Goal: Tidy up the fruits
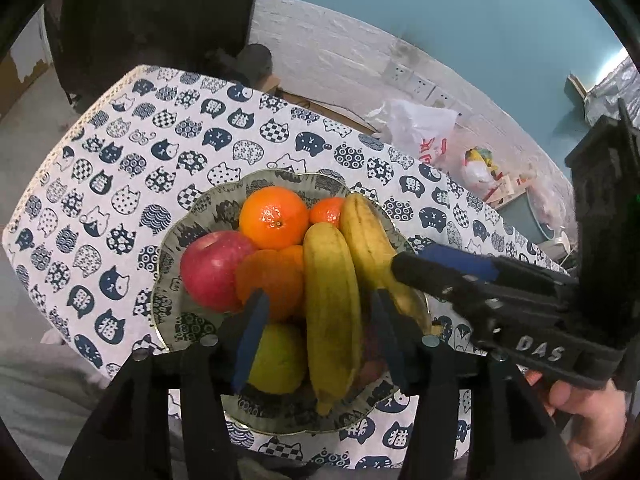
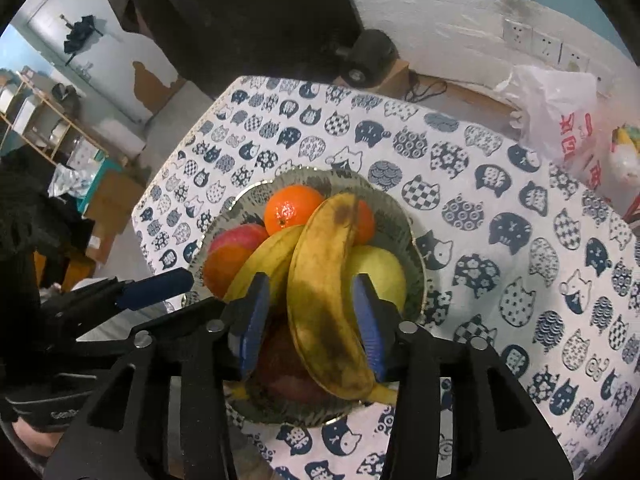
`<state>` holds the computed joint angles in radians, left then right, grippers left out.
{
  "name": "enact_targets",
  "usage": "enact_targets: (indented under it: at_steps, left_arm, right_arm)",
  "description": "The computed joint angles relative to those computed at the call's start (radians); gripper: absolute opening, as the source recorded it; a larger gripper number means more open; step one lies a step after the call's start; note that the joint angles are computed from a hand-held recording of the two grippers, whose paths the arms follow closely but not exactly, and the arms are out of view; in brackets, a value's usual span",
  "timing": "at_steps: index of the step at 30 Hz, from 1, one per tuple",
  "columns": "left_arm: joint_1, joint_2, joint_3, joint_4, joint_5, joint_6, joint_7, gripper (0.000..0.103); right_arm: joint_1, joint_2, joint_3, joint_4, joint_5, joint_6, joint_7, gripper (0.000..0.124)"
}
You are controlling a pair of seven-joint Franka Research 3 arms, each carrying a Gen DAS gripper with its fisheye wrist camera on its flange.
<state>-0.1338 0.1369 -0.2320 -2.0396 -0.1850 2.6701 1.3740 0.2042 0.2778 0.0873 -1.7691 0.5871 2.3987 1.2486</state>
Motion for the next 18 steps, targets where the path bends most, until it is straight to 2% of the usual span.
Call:
enact_targets:
  at_steps: [2,5,9,15,18]
  left_arm:
    - [-0.005,-0.019,0.003,-0.013,0.020,0.002,-0.009,0.064]
    - [-0.020,-0.045,0.014,-0.028,0.096,0.006,-0.056,0.068]
    - [-0.036,-0.088,0.018,-0.049,0.168,0.012,-0.090,0.077]
    - [-0.059,-0.142,0.019,-0.073,0.268,0.024,-0.122,0.081]
    - [-0.069,-0.162,0.018,-0.075,0.289,0.020,-0.126,0.083]
  right_arm:
    - [0.007,-0.027,-0.008,-0.022,-0.025,0.018,0.015,0.051]
    - [0.021,-0.069,-0.021,-0.057,-0.081,0.056,0.045,0.061]
    - [0.033,-0.121,-0.033,-0.103,-0.162,0.096,0.094,0.066]
    - [0.049,-0.209,-0.051,-0.189,-0.359,0.164,0.208,0.073]
    - [0.044,-0.251,-0.050,-0.226,-0.414,0.179,0.242,0.075]
